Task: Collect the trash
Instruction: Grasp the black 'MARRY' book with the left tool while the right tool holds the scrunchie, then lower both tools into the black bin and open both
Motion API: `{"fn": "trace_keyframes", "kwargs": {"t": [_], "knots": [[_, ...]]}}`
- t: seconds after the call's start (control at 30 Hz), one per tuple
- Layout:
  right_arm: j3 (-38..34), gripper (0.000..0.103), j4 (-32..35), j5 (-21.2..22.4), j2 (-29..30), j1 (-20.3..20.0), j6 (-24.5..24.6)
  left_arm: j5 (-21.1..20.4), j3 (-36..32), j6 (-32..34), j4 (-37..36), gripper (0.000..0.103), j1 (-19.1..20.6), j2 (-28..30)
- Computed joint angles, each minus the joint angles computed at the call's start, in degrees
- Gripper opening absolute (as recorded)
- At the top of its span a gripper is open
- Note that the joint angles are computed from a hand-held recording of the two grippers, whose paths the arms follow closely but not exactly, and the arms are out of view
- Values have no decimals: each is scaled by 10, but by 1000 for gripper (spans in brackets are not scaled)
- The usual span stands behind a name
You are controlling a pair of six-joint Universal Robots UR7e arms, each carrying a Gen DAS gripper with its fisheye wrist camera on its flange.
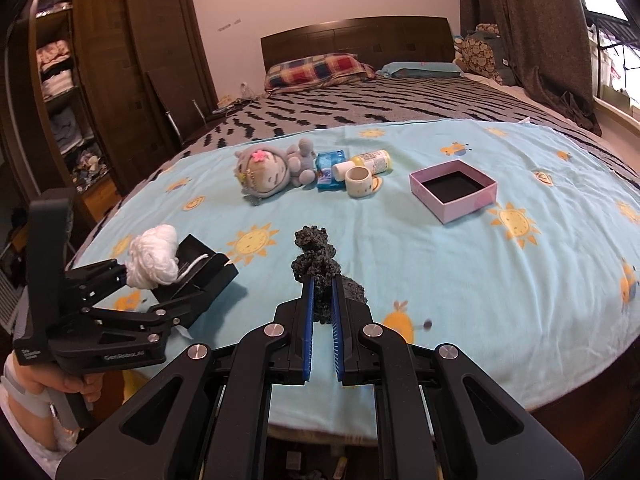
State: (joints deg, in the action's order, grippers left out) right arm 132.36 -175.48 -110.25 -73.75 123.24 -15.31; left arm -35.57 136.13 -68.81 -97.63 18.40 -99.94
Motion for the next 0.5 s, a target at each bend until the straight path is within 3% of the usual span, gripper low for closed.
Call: {"fn": "trace_keyframes", "kwargs": {"t": [0.27,0.5], "knots": [[57,10,11,5,-61,22,21,-47,15,-141,146,68,-120,-32],[103,10,38,9,-104,25,44,-107,40,-214,167,68,-195,-31]]}}
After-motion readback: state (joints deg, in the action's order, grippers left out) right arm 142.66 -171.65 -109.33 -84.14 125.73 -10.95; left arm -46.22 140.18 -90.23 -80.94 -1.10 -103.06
